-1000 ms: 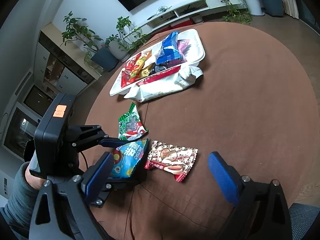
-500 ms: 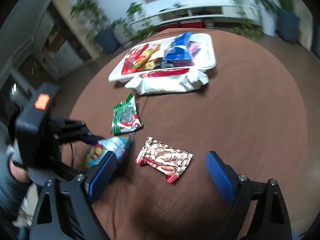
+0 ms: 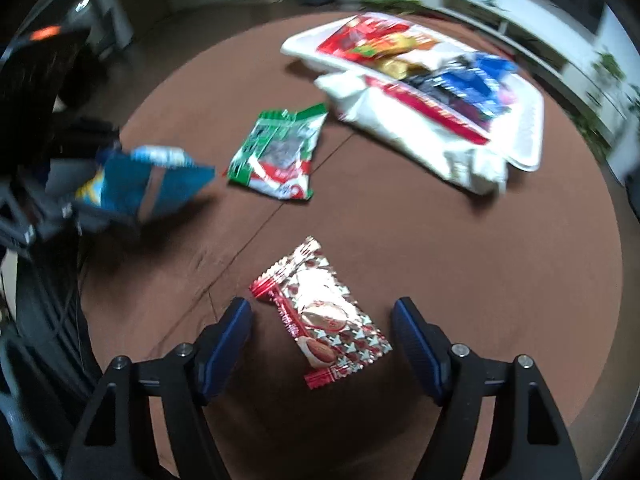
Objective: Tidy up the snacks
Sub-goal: 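Grasp the chocolate wafer with the right tool while the left tool holds the chip bag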
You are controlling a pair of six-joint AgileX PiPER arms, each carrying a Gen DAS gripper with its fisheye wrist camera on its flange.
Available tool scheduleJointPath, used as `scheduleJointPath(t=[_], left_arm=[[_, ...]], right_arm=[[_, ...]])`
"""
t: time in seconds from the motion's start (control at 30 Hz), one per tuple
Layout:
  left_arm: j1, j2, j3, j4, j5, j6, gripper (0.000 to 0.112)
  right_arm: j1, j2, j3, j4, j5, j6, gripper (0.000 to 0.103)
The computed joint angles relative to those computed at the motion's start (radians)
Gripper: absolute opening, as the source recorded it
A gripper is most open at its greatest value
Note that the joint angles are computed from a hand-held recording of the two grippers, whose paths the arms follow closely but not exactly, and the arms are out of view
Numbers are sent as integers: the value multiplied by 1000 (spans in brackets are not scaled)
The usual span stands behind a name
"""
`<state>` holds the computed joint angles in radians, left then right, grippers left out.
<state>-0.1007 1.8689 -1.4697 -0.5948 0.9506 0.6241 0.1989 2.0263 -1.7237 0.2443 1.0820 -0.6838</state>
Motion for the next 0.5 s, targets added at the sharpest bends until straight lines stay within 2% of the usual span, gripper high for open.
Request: scheduleJointPath(t=[0.23,0.4,0.5], left_arm=[[-11,8,-4,35,-15,6,41],[-27,8,10,70,-49,-2,38],[-51,-7,19,120,-78,-27,35]], right_arm=[[26,46,-80,-50,63,1,70],[35,59,-117,-69,87,18,53],[39,64,-142,-77,112,21,47]])
